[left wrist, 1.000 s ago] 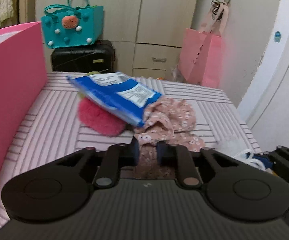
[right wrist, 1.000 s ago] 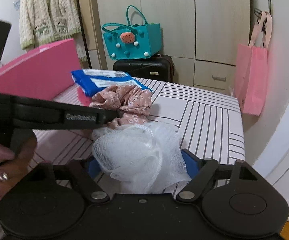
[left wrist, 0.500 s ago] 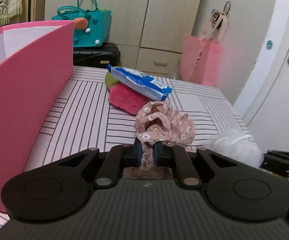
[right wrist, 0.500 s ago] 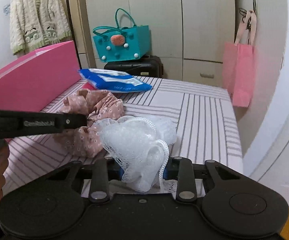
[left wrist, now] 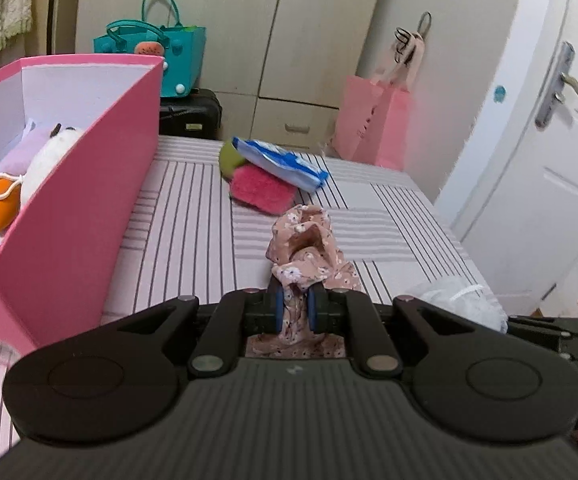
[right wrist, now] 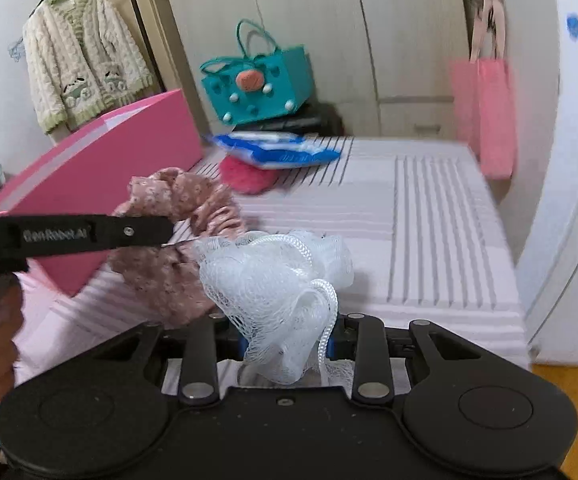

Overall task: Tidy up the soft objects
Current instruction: 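Carry the floral cloth with the left gripper while the right gripper carries the mesh puff to the box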

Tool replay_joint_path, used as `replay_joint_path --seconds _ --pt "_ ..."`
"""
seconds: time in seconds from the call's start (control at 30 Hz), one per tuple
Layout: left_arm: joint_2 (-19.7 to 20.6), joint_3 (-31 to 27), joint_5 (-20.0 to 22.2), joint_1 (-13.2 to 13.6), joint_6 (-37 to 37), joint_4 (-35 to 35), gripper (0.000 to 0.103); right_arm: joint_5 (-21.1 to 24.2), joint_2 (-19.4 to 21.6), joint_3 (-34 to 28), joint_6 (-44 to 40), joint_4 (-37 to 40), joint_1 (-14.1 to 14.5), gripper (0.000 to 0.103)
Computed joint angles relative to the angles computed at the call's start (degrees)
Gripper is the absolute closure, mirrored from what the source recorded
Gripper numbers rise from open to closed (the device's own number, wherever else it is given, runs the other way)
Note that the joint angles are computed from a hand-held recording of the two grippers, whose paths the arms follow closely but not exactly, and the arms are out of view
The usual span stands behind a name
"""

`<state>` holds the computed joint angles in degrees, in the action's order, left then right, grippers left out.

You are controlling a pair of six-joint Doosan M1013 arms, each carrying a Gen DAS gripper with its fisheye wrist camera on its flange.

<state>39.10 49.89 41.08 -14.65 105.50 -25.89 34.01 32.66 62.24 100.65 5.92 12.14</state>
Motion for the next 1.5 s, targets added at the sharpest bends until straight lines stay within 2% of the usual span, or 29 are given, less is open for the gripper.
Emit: replay_joint_path --seconds 0.17,0.27,0.4,0.6,0.87,1.27,1.5 --pt "-0.4 -0.2 5.1 0.8 2.0 -1.8 0.092 2.8 -0.5 0.1 -0.4 3.9 -0.1 0.066" --pt "-0.7 -0.5 8.1 1.5 3.9 -1.9 0.092 4.3 -1.2 0.2 -0.7 3.6 0.4 0.066" --pt "-0.8 -1.5 14.7 3.0 6.5 -3.1 0.092 8.4 -1.5 -1.0 -2.2 3.7 1.0 0.066" --pt "-2.5 -0.3 19.7 5.2 9.7 -2.9 0.092 12.2 -2.0 -2.3 -7.2 8.8 1.4 0.065" --pt "-5.5 1.9 19.9 7.8 14.2 -1.7 0.092 17.7 -0.6 -6.3 -15.1 15.7 2.4 0.064" --pt "-6.9 -1.1 26.6 10.3 19.9 -0.2 0.092 28.8 5.7 -18.8 -23.6 24.6 4.4 0.064" --pt "-7.3 -2.2 23.7 12.2 21.6 -3.6 0.092 31.8 9.9 -28.5 -25.3 23.7 6.0 0.063"
